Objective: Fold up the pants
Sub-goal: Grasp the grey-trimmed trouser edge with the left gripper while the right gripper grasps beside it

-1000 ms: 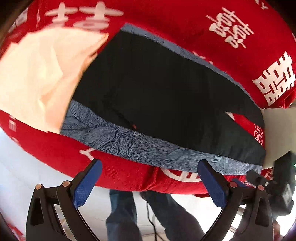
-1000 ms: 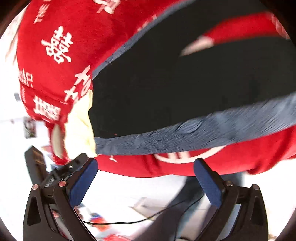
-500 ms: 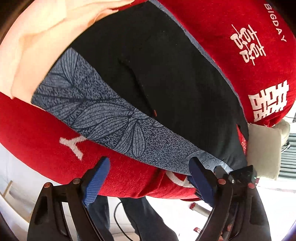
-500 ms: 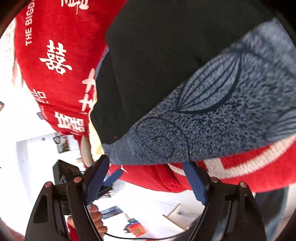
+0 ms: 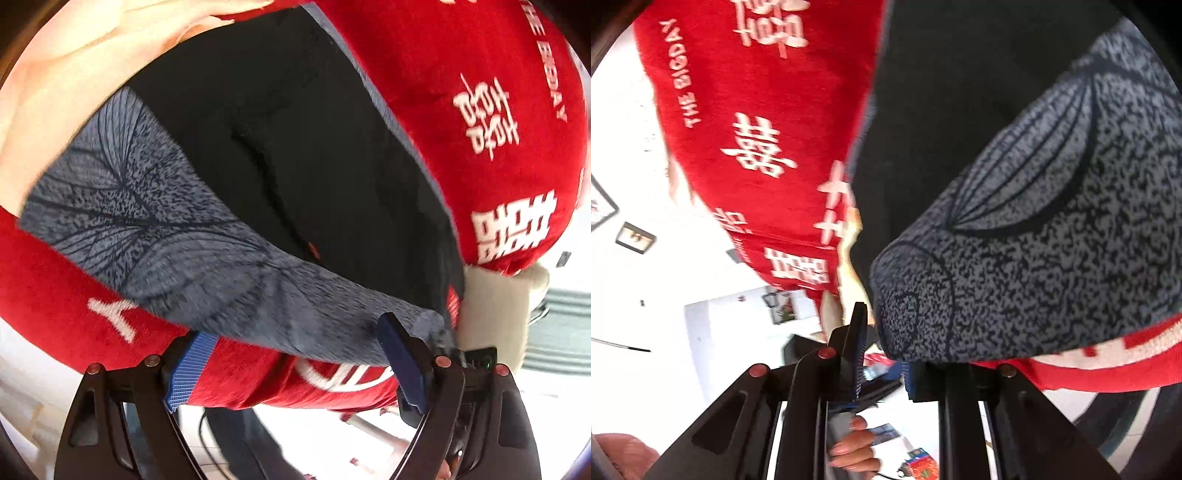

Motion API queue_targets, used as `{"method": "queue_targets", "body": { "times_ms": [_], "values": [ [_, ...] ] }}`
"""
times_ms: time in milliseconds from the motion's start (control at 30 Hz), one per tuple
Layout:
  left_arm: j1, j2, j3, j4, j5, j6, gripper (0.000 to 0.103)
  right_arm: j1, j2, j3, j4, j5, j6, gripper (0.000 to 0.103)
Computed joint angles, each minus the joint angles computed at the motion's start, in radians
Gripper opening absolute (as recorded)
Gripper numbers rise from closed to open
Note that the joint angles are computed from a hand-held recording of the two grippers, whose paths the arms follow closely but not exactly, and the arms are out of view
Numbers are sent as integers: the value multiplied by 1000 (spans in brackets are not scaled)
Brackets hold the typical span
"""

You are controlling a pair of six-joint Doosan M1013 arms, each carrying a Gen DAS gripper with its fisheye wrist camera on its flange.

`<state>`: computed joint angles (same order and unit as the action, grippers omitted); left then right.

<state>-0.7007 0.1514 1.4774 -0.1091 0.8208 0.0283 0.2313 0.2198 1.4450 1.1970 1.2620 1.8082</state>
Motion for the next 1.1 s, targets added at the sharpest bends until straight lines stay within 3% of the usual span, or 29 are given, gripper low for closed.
{"method": "queue_targets", "body": {
  "times_ms": [67, 200, 233, 267, 367, 467, 600, 733, 767, 800, 833, 933, 1100],
  "values": [
    [1, -2, 6, 9, -14, -22, 88, -3, 6, -16, 23, -9, -9, 19],
    [9, 4, -20, 103, 90, -111, 88, -2, 24, -61, -4, 23, -31, 19],
    [15, 2, -23, 121, 116, -138, 78, -3, 27, -68, -12, 34, -36, 19],
    [19, 0, -21, 135, 119, -147, 49, 1, 35, -80, -19, 40, -31, 22],
    [36, -3, -9, 109, 98, -91, 28, -2, 26, -65, -51, 50, -14, 28],
    [33, 3, -28, 115, 135, -40, 26, -12, -2, -18, -97, 26, 2, 48],
    [39, -1, -28, 85, 142, 8, 26, -36, -42, 68, -77, -43, 43, 49],
    [46, 12, -48, 59, 159, 46, 26, -71, -104, 217, 142, -235, 58, 49],
    [47, 11, -48, 56, 158, 53, 26, -75, -115, 251, 216, -283, 61, 41],
    [47, 13, -53, 52, 162, 64, 26, -76, -124, 274, 260, -324, 73, 18],
    [47, 14, -58, 52, 170, 72, 23, -75, -128, 280, 261, -349, 105, 9],
    [49, 14, -74, 58, 188, 72, 23, -80, -118, 200, 93, -291, 179, 7],
    [60, 31, -140, 69, 250, 84, 23, -79, -16, -99, -194, -36, 153, 7]
  ]
}}
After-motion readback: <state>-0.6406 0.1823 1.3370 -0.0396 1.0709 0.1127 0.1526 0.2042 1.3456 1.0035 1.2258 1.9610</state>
